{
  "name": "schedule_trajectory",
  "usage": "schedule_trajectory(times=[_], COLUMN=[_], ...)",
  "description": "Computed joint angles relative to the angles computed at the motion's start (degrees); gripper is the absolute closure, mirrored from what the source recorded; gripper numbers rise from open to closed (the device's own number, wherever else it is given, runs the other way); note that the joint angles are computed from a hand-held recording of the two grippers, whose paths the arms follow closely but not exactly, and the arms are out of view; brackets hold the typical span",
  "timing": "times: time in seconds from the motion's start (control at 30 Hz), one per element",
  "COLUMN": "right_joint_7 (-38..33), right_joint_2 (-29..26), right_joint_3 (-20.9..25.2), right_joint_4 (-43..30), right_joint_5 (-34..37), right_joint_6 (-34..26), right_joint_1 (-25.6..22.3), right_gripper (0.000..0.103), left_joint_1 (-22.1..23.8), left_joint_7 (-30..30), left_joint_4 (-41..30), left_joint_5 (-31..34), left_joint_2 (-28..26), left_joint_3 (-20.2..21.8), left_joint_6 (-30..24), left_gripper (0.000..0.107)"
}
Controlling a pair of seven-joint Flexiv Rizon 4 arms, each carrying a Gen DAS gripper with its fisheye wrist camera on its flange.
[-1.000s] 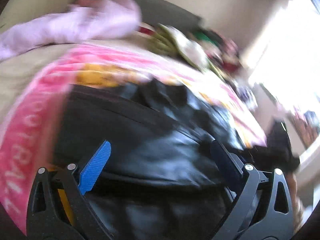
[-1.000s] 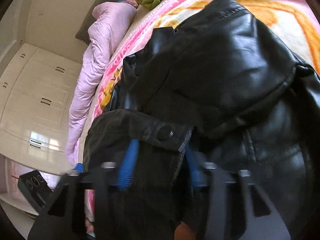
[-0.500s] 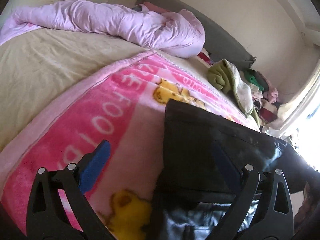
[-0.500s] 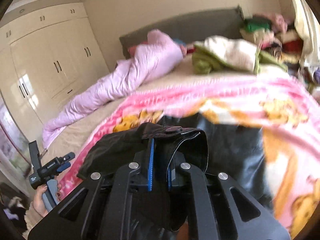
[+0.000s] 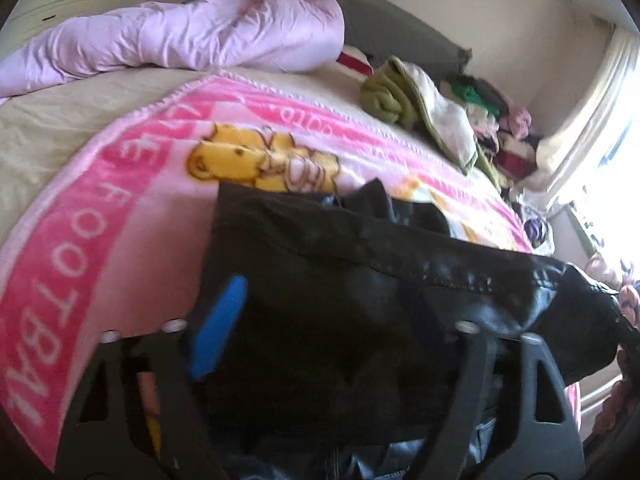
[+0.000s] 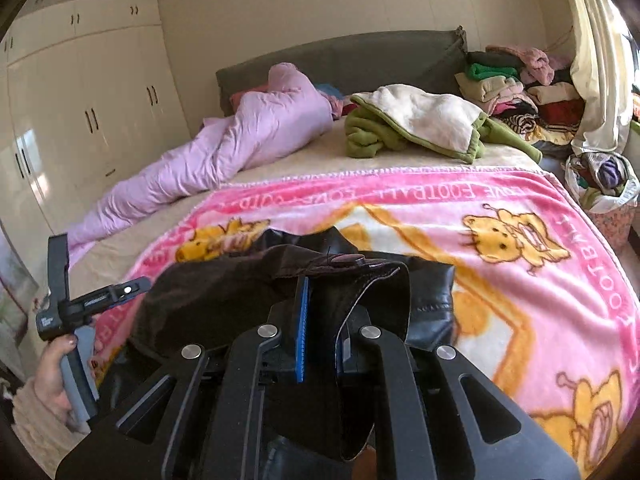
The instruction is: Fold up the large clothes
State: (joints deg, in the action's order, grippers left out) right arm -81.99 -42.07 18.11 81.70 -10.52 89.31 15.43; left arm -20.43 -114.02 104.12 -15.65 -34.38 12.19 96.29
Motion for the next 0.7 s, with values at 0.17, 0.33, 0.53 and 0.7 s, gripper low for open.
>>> schedule_trajectory(times=[0.17, 0.33, 0.53, 0.7], right_joint_7=[1.6, 2.3, 4.3, 7.2], right_joint_2=[0.6, -0.2, -1.4, -0.7], right_joint_3=[-5.1, -5.6, -7.3, -9.6], right_joint_4=[1.3, 0.9, -0.6, -0.6], right_joint_5=[-1.3, -1.7, -1.8, -1.2], right_joint_6=[-1.3, -3.1, -7.3, -11.6], right_joint_1=[2.9, 2.9, 4.0, 5.1], right_gripper=[0.094, 0.094, 0.094, 0.061], left_joint_1=[1.8, 2.4, 3.0, 1.7], left_joint_7=[2.4, 3.4, 2.1, 0.6], left_joint_4=[-1.1, -2.9, -3.8, -4.5], left_joint_5=[2.0, 4.7, 7.3, 9.1], left_joint_2=[-0.8, -1.9, -2.9, -3.2], left_joint_3=[-1.7, -2.2, -2.3, -0.6], left_joint_6=[-4.1, -8.9, -9.7, -10.3], left_gripper=[0.083, 0.083, 0.083, 0.083])
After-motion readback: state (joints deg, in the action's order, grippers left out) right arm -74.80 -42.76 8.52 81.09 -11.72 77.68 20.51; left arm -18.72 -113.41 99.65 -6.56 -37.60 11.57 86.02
